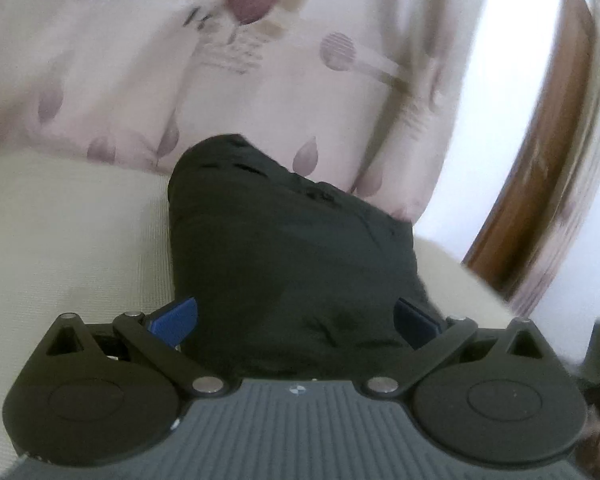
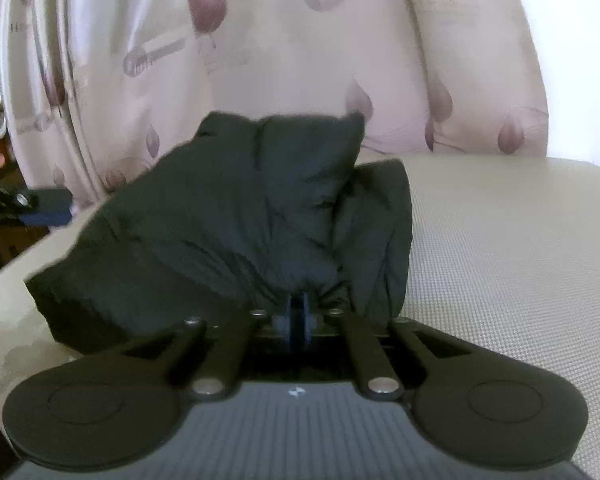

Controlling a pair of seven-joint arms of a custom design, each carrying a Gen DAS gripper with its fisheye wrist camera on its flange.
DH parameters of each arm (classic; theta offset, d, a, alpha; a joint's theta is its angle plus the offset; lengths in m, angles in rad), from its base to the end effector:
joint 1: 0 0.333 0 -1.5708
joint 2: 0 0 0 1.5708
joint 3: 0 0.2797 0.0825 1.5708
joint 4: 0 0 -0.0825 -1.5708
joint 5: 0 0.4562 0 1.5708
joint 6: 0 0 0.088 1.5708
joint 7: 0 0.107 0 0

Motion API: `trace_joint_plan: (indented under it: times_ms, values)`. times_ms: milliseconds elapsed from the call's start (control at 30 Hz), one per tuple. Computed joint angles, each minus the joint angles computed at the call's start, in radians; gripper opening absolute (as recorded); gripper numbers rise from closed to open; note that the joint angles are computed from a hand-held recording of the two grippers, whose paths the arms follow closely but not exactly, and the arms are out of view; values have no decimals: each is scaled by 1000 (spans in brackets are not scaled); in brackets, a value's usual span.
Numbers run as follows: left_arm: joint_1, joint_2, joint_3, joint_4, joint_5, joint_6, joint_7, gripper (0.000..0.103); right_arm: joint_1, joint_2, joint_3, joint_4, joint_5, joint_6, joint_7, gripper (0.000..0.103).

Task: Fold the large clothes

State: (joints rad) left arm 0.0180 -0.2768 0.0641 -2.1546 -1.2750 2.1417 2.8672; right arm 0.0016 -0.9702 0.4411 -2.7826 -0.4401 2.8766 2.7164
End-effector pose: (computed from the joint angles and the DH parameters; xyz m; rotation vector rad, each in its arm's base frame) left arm 0.5859 0.0092 0.5141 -1.1863 2.2380 -1.6846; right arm 0.3850 0.1987 0.5087 -1.2527 1.7187 -0.8481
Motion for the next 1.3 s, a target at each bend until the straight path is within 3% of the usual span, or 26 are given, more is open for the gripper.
trace_joint_plan:
  times_ms: [33,67,100,133,167,300,367,433,533,633,667,733,833,1033,1200,1300]
  values:
    - [4,43,8,44,10,-39,-47,103,-16,-26,15,-11,-3,13,27,68]
    - [14,92,14,93,23,-94,-106,103,-46,-63,46,-24,-7,31,70,86]
    - [27,142,15,144,33,-148,-163,103,-76,-101,73,-40,-13,62,110,102]
    - [41,180,7,184,38,-183,-202,103,-86,-118,75,-46,-10,70,121,103]
    - [54,219,-3,224,45,-208,-231,103,-77,-112,53,-40,-3,54,105,103]
    - [100,348,-53,366,80,-263,-275,103,22,17,-128,14,69,-15,-32,103]
    - [120,423,-79,450,114,-306,-318,103,80,84,-224,19,133,31,-89,103]
    - [140,476,-105,506,140,-343,-350,103,107,142,-277,28,188,86,-127,103]
    - [174,533,-145,561,147,-381,-355,103,265,243,-466,52,293,174,-267,103]
    - [211,567,-181,583,134,-402,-359,103,353,304,-562,75,370,229,-335,103]
    - [221,567,-189,578,128,-402,-352,100,355,316,-560,79,382,246,-347,99]
    - [231,533,-198,536,119,-373,-321,92,385,330,-576,86,404,273,-388,70]
    - [226,477,-195,476,107,-316,-295,85,335,332,-503,91,438,288,-383,52]
    - [221,415,-158,443,96,-316,-282,85,343,346,-461,92,538,356,-389,43]
    - [230,389,-127,450,119,-331,-282,85,380,380,-446,116,581,411,-391,42]
    - [241,365,-107,438,137,-343,-275,85,375,389,-403,127,599,430,-373,42]
